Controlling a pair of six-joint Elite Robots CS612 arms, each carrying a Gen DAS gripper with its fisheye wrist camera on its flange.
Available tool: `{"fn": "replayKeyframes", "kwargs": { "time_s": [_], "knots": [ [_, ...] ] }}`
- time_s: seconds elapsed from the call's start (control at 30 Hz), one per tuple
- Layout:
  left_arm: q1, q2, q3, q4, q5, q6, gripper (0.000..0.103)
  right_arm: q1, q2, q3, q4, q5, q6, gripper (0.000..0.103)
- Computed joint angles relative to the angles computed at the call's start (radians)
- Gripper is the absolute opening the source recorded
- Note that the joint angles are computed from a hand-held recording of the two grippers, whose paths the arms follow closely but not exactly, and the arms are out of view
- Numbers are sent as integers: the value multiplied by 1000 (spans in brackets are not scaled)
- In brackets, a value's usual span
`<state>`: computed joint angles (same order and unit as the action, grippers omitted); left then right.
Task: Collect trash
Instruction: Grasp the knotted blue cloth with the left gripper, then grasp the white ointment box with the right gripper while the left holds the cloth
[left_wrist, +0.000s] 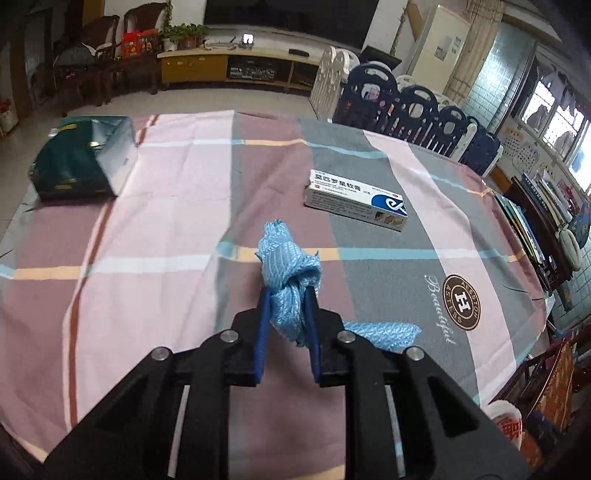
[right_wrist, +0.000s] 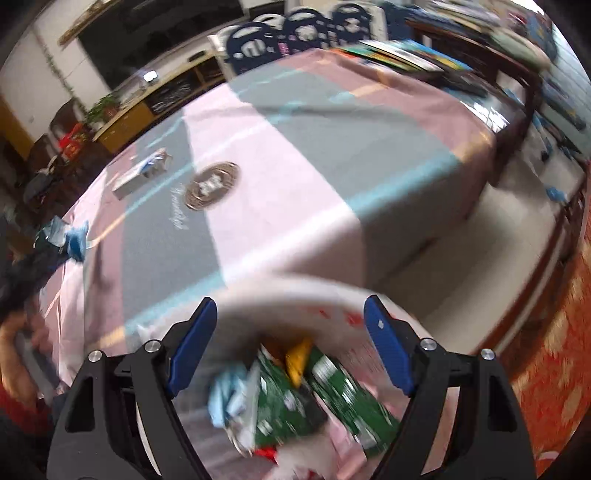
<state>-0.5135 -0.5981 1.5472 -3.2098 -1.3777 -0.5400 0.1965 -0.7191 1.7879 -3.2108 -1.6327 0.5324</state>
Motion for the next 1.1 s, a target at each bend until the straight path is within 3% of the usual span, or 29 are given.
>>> {"fn": "replayKeyframes", "kwargs": {
  "time_s": [0.07, 0.13, 0.27, 0.37, 0.43, 0.6, 0.73, 0.8, 0.87, 0.9, 0.93, 1.0, 1.1],
  "knots": [
    [-11, -23, 84, -128, 56, -25, 19, 14, 36, -96, 36, -20, -96, 80],
    [-17, -38, 148, -190, 89, -52, 19, 28, 81, -207, 72, -32, -209, 80],
    [-10, -25, 190, -246, 38, -113, 19, 43, 204, -495, 220, 62, -495, 85],
    [8, -11, 183, -270, -68, -124, 20, 61, 309, -736, 408, 48, -705, 87],
    [7, -10, 180, -267, -66, -111, 20, 70, 375, -883, 523, 25, -803, 87],
    [20, 3, 160, -237, -119, -136, 21, 76, 529, -1221, 829, 54, -927, 87],
    [25, 8, 153, -230, -133, -153, 21, 78, 627, -1435, 1059, 103, -930, 87],
    [23, 7, 156, -241, -127, -149, 21, 79, 622, -1417, 1053, 106, -918, 87],
    [22, 7, 160, -248, -130, -147, 21, 75, 606, -1383, 1030, 116, -867, 77],
    [22, 8, 161, -249, -132, -148, 21, 71, 587, -1345, 1010, 137, -826, 58],
    [24, 9, 160, -251, -137, -151, 21, 68, 570, -1312, 996, 150, -782, 52],
    [26, 9, 160, -251, -138, -157, 21, 69, 523, -1213, 948, 148, -700, 45],
    [24, 8, 163, -254, -129, -155, 21, 84, 434, -1034, 879, 86, -590, 41]
  ]
}}
